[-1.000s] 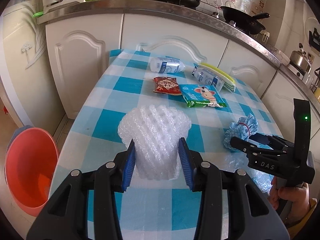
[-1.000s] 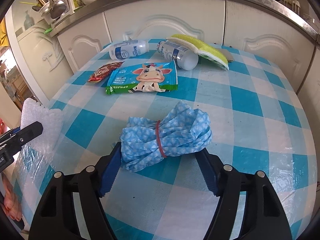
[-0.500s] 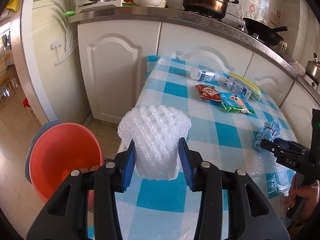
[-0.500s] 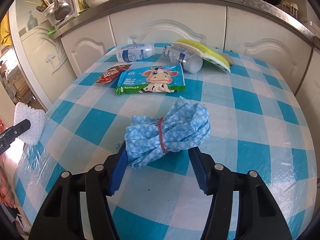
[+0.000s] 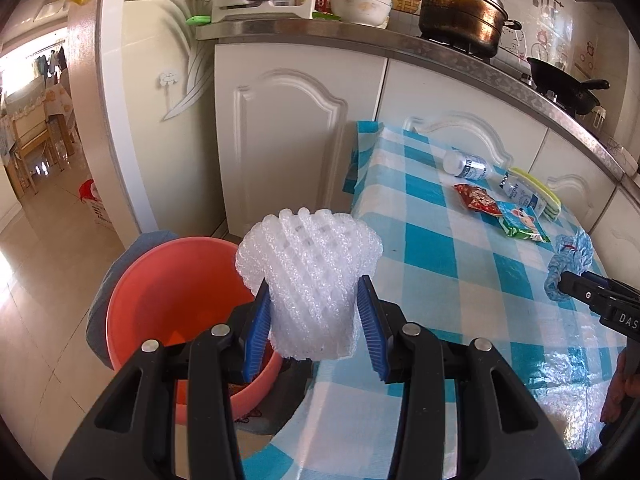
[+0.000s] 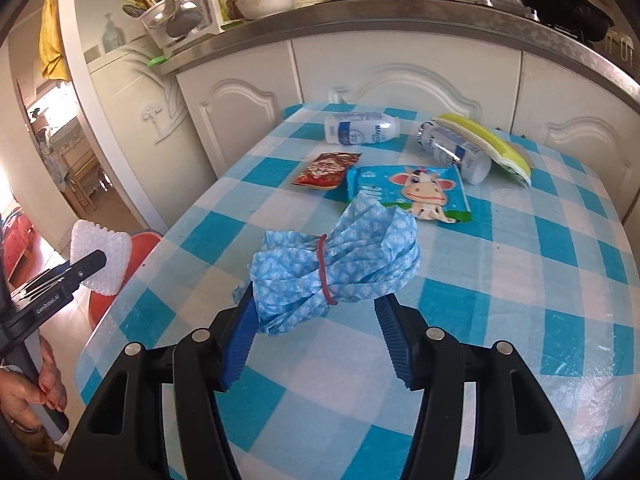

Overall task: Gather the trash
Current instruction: 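Carry the foam net over the bucket with the left gripper while the right lifts the blue cloth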

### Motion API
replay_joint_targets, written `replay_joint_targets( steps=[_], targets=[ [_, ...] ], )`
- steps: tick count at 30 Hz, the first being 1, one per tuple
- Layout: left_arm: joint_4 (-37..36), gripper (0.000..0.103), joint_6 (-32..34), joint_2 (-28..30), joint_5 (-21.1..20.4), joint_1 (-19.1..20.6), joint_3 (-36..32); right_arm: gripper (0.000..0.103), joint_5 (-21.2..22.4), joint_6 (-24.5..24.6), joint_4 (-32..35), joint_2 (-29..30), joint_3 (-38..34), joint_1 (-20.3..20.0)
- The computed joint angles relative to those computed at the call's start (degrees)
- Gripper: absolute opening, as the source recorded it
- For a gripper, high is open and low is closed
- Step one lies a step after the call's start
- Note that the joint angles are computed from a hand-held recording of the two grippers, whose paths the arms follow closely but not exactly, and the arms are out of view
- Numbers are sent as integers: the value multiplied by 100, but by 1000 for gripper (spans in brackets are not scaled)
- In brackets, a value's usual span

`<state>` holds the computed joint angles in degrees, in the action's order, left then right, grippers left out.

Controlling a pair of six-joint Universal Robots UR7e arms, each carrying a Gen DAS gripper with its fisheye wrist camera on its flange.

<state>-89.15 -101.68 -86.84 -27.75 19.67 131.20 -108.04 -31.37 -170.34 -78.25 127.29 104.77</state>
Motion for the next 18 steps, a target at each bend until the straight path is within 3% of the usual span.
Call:
replay_joint_targets(
  steps=[18],
  targets=[
    [1851, 44, -1642, -1059, -430, 169, 299, 58, 449, -32, 789, 1065, -476, 1164]
  ],
)
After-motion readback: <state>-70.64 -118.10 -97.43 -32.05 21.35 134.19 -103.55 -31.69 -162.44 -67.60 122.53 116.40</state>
